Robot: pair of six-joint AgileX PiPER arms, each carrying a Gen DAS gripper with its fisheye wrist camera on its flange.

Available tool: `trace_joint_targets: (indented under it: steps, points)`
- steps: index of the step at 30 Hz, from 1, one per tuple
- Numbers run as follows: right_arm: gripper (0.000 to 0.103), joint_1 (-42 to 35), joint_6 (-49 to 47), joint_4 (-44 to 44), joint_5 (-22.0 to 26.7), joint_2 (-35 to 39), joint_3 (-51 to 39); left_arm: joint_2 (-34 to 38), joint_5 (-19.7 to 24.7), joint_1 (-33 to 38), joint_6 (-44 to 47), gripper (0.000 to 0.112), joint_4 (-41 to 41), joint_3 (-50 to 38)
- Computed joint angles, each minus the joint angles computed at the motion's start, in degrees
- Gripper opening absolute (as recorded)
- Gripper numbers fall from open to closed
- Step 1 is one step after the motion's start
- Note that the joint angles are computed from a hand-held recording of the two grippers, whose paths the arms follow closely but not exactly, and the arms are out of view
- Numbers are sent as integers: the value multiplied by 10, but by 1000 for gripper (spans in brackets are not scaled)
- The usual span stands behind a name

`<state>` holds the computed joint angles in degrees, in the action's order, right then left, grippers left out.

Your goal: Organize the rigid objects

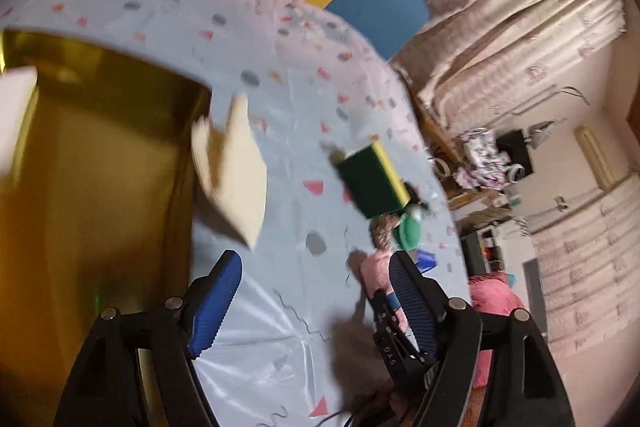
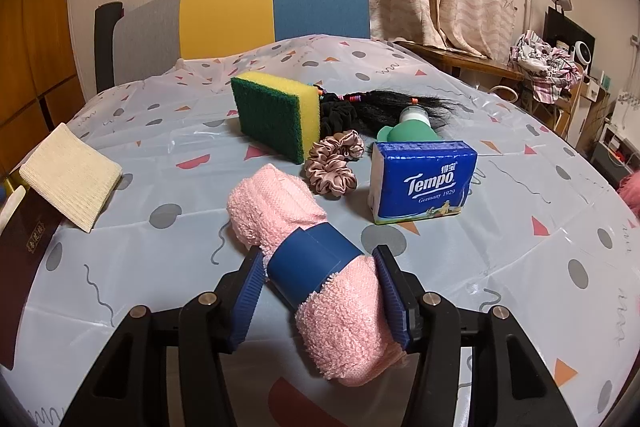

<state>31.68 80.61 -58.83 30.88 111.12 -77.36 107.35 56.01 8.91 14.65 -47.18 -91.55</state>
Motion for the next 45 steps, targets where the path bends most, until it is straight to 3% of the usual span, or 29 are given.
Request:
trace_joint_targets:
  steps: [6,9,15,19,20,22,23,24,33,38,45]
  points:
    - [56,-7,16,-8,-20,-8,13,-21,-182,-93,-150,84,159,67]
    - [56,-10,22,-11,-30,-12,20,-8,-227,-124,-268,84,274,54]
    - [56,-17,33,-16,-49,-18,30,31,-238,-164,-478,84,486,6]
    - [56,-20,41,-21,-58,-21,36,62,-222,-174,-545,82,552,-37]
    - [56,-21,42,-22,-59,-21,36,70,-218,-174,-563,79,565,-49]
    - [56,-22,44,-22,-61,-21,37,81,-214,-169,-571,51,565,-66]
    - [56,-22,44,-22,-63,-22,38,92,-197,-169,-575,30,575,-85]
    - [56,-22,46,-23,-63,-22,38,93,-202,-163,-561,21,561,-86]
    - [56,-23,47,-23,-65,-22,39,41,-248,-95,-270,16,249,-17]
    - [56,-21,44,-22,-60,-20,37,-3,-241,-53,-146,15,131,14]
    - [56,-16,30,-13,-42,-15,27,-27,-194,38,-51,15,33,14]
